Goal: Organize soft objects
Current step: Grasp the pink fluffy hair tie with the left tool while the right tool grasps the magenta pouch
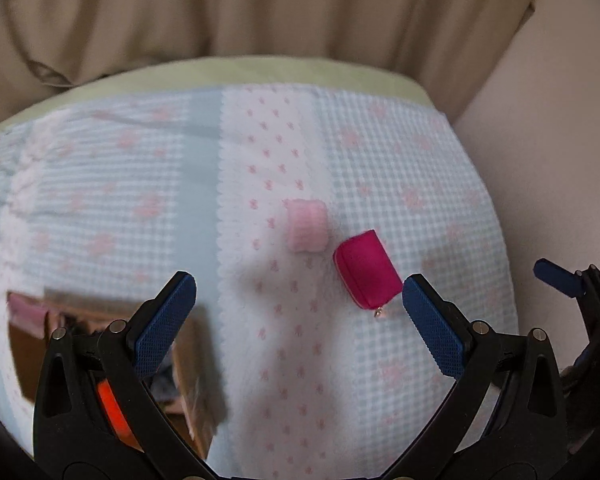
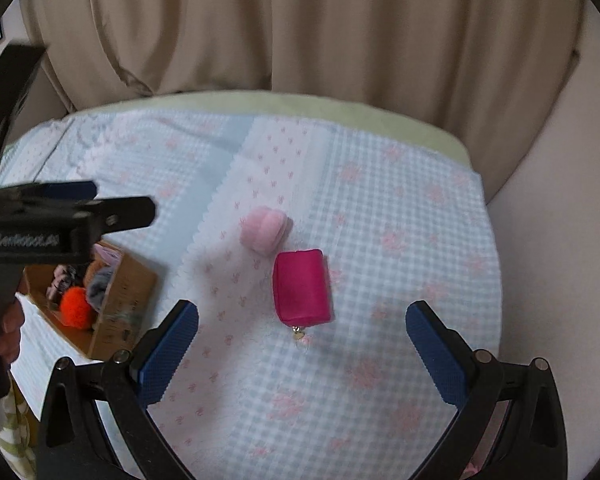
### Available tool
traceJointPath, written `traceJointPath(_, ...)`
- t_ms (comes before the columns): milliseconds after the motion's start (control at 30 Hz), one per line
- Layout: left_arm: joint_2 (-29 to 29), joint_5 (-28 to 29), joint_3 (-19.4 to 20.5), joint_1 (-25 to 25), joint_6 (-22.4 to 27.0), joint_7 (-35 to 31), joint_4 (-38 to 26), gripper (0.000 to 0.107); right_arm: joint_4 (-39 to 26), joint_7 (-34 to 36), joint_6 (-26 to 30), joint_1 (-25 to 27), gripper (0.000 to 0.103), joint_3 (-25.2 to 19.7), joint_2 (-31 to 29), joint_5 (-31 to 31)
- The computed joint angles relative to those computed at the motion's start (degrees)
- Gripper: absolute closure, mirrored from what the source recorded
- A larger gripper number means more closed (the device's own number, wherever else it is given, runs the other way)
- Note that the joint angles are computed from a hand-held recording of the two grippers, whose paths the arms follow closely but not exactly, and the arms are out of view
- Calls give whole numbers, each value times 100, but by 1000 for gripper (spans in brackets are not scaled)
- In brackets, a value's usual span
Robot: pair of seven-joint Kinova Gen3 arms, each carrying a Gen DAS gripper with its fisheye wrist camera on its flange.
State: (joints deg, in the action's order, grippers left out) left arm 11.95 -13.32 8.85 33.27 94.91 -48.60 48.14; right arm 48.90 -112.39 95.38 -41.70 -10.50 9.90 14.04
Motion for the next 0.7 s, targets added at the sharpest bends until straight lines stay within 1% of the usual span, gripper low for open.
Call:
traceJointPath(100, 410, 343, -44, -270, -67, -371, -116, 5, 163, 151, -195, 220, 0, 50, 209, -302)
traceJointPath(300, 997, 934, -147, -686, -708, -987, 176, 6, 786, 354, -885, 488, 0, 155, 517, -587)
traceJointPath(433, 1409, 1142, -184, -795, -1075, -1319, 389, 15, 1258, 407, -1398, 591, 0, 183, 692, -689)
traceJointPath(500, 1545, 1209, -210, -821, -1217, -1415, 498, 18, 1501, 444, -1647, 611, 0, 187, 773, -701)
traceJointPath(533, 1569, 1243, -221, -836, -1290, -1447, 570, 24, 1552, 454, -1718, 611, 0, 192, 812, -703)
traceJointPath(567, 1602, 1288, -225, -864, -1394, -1488, 679, 26, 1665, 449, -1845, 606, 1, 196, 839, -694)
traceJointPath(600, 1628, 1311, -234, -873, -1448, -1501, 734, 28, 1710, 452, -1905, 603, 4, 204, 878, -685)
traceJointPath(667, 1649, 1400, -235, -927, -1602, -1531, 891, 37, 1766, 450, -1960, 596, 8, 214, 957, -694)
traceJointPath(700, 1655, 1443, -232, -954, -1670, -1547, 961, 44, 1800, 468, -1984, 583, 13, 217, 1003, -678)
